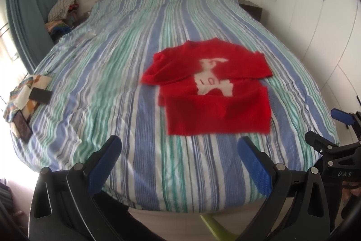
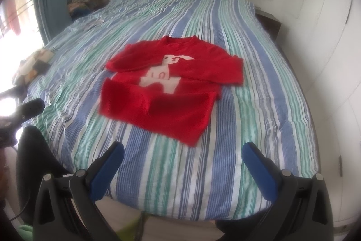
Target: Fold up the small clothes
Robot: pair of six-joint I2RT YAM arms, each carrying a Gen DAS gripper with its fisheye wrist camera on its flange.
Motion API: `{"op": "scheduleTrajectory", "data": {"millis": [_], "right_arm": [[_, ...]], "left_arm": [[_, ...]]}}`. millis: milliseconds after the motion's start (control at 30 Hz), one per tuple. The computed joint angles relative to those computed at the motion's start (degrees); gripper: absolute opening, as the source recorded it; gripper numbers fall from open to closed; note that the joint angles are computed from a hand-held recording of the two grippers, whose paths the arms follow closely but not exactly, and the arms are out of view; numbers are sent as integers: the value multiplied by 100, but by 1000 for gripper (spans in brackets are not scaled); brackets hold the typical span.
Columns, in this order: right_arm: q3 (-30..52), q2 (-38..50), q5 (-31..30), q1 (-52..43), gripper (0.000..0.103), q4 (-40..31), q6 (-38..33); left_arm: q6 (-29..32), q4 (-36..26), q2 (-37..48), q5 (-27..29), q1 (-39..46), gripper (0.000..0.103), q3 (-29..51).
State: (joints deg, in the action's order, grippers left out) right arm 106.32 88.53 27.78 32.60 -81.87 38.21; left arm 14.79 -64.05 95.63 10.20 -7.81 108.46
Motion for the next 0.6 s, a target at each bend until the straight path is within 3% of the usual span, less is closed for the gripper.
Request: {"op": "scheduleTrajectory", "data": {"millis": [600], "right_arm": [[-256, -81, -169, -182, 103, 128, 114]], "left_arm": [[26, 19, 78, -119, -51, 102, -77]]}}
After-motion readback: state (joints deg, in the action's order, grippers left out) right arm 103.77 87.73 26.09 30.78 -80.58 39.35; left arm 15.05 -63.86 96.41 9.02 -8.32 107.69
